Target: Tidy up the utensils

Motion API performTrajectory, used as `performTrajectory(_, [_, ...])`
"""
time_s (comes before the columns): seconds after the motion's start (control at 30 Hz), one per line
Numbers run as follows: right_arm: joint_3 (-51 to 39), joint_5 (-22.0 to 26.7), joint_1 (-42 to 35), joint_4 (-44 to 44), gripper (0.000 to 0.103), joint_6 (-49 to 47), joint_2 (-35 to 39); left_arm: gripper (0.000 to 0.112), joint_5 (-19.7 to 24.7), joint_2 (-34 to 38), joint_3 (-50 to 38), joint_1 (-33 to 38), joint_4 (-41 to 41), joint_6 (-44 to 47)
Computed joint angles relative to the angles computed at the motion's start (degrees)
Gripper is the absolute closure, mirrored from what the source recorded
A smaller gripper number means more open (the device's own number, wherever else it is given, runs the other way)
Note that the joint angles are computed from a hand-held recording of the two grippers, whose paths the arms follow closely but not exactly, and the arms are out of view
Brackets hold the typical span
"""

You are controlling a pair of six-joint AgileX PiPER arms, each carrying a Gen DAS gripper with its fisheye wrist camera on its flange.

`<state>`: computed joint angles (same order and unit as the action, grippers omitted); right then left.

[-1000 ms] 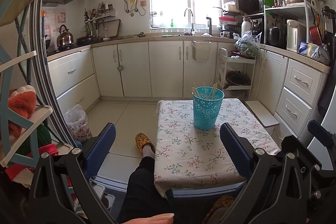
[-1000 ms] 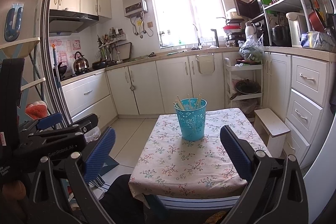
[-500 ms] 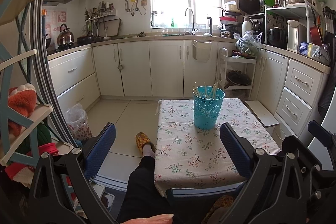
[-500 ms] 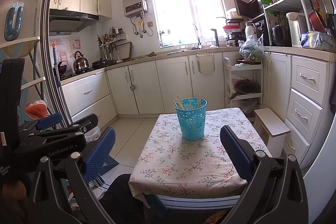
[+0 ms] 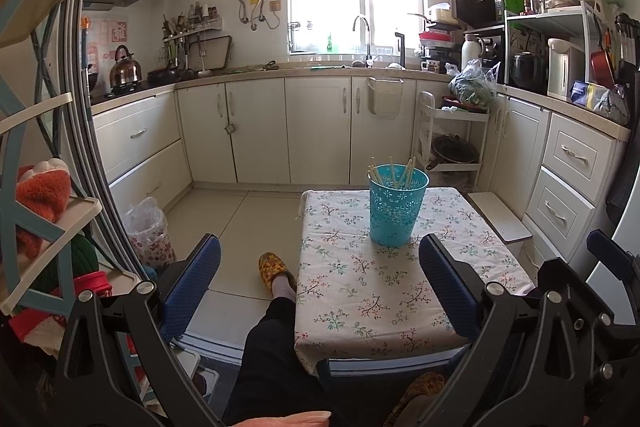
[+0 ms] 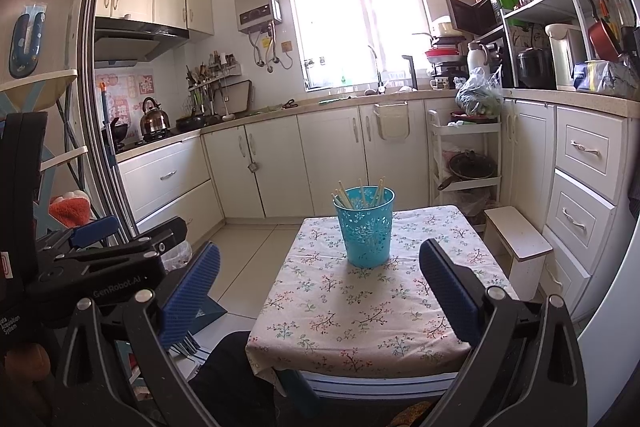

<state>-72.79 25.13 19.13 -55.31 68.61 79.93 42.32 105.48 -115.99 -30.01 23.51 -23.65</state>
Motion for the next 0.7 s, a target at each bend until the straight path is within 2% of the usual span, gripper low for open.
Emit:
performTrajectory(0.5, [-0.16,-0.43,-0.64,1.85,0.008,-1.95,-0.17,0.017,0.72,0.25,-0.47,-0.2,-0.32,0.17])
performTrajectory(0.7, [-0.31,-0.47,-0.64,2.78,0.008,-3.13,-0.05,0.017,1.82,1.13,-2.21,0.33,-3.02,2.68])
